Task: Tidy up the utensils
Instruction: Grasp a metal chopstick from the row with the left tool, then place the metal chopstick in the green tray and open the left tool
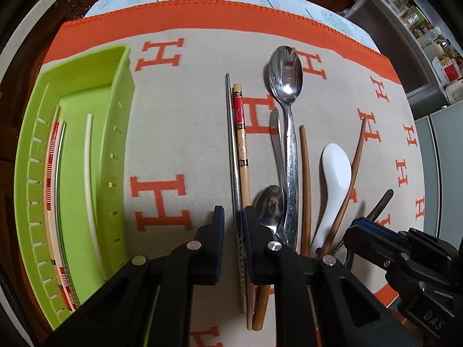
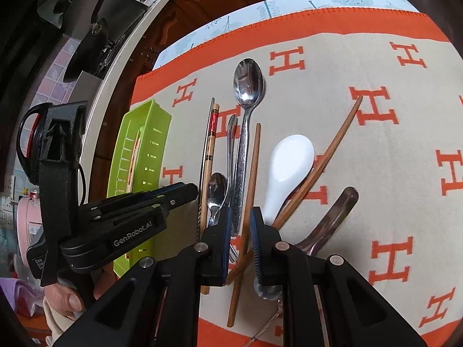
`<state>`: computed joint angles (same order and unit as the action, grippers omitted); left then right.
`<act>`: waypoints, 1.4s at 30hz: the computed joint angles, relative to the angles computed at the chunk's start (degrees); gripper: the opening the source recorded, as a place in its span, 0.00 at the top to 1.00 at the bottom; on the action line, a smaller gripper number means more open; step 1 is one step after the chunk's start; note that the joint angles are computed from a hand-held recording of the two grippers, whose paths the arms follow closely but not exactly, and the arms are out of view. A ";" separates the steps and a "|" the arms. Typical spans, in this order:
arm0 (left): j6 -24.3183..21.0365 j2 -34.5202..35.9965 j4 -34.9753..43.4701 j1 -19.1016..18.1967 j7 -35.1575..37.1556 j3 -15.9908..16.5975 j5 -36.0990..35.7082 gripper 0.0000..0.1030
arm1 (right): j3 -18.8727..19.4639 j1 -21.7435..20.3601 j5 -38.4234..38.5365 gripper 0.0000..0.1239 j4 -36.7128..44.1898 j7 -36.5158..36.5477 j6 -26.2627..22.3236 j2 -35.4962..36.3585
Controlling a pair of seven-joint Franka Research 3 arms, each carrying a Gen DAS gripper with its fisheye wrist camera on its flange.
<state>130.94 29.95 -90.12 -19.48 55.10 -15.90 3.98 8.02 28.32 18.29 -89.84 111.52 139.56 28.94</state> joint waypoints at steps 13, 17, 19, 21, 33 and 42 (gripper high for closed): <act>-1.76 1.58 1.57 -0.93 -1.78 0.93 2.01 0.89 | 0.46 0.23 0.51 0.89 -0.08 -1.33 0.96 0.06; -3.54 3.21 4.37 -2.70 -3.04 1.70 4.71 0.84 | 0.47 0.28 0.69 0.89 0.01 -1.44 0.88 0.30; -4.37 4.11 5.90 -3.84 -3.72 2.30 6.73 0.85 | 0.50 0.26 0.79 0.89 0.04 -1.54 0.85 0.36; -4.57 4.59 6.65 -4.51 -4.68 2.68 7.97 0.91 | 0.49 0.27 0.85 0.89 0.11 -1.52 0.75 0.46; 5.89 -9.78 -10.18 0.12 -3.66 0.16 3.95 0.97 | 1.02 0.82 1.17 0.89 4.57 -1.94 -1.47 2.96; 4.90 -23.70 -20.66 3.40 -4.03 2.70 7.29 0.97 | 1.39 2.21 1.46 0.85 16.13 -0.15 -6.96 9.60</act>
